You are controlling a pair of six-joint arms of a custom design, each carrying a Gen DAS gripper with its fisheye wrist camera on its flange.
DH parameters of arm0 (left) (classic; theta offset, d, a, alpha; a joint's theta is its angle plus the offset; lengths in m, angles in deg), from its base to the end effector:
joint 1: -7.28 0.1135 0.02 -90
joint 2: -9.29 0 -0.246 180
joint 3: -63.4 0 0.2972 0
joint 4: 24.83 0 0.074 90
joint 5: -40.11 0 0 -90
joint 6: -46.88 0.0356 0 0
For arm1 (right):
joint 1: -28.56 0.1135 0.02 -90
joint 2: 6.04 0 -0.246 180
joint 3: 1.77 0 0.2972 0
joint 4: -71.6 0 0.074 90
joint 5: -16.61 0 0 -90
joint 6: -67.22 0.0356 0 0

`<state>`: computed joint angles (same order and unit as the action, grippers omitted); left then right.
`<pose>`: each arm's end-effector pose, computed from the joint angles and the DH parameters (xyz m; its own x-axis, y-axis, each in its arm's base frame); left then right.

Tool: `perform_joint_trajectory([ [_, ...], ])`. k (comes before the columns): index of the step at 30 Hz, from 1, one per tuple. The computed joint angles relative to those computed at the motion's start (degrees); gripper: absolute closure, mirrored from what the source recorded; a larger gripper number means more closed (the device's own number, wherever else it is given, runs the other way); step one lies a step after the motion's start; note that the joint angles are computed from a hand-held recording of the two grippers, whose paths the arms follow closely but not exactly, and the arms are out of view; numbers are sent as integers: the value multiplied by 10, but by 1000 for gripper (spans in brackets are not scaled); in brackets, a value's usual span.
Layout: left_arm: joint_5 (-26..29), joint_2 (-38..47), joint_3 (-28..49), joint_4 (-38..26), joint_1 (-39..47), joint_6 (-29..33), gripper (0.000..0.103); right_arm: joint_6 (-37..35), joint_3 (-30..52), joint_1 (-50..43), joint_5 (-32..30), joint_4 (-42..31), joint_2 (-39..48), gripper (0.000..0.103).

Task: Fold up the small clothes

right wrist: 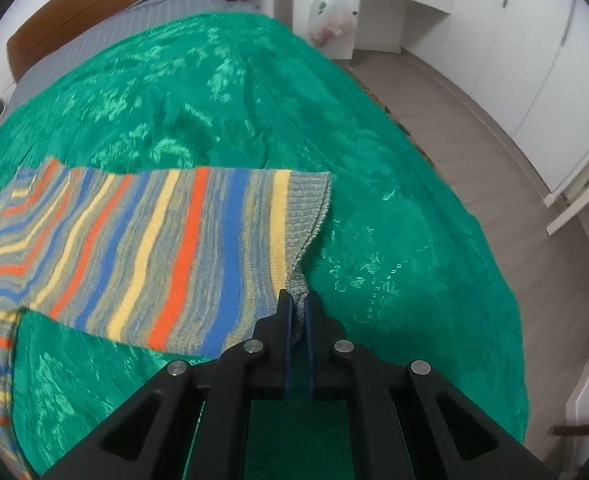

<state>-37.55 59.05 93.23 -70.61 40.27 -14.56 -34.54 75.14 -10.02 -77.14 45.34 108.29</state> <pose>0.1595 0.0945 0.1008 -0.8905 -0.0213 -0.4544 -0.0369 0.9990 0.0256 0.3188 -0.2513 0.0589 -0.8082 0.3846 -0.4460 0.4442 0.8953 -0.0330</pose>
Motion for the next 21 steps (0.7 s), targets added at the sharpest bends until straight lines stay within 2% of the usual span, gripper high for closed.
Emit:
perform_joint_trajectory([
  [3,-3,-6,-2,-1,2,17,30,0,8,-11,-15,-14,-4,95],
  [5,-10,-11,-5,4,-4,26,30,15,6,-21,-12,-21,-18,89],
  [9,-33,15,12,29,-40,19,30,7,-39,-26,-51,-3,-93,89],
  [10,-36,25,20,33,-53,13,30,-2,-46,-23,-80,-6,-107,88],
  [12,-38,43,42,40,-85,-3,29,-10,-45,-17,-121,-22,-108,81],
  [14,-38,72,74,47,-120,-14,27,-20,-36,-6,-145,-31,-83,66],
  [18,-41,133,144,63,-166,-29,21,-33,-33,-3,-90,-23,-25,68],
  [21,-40,189,192,89,-201,-17,16,-26,-116,-13,-56,43,-96,65],
])
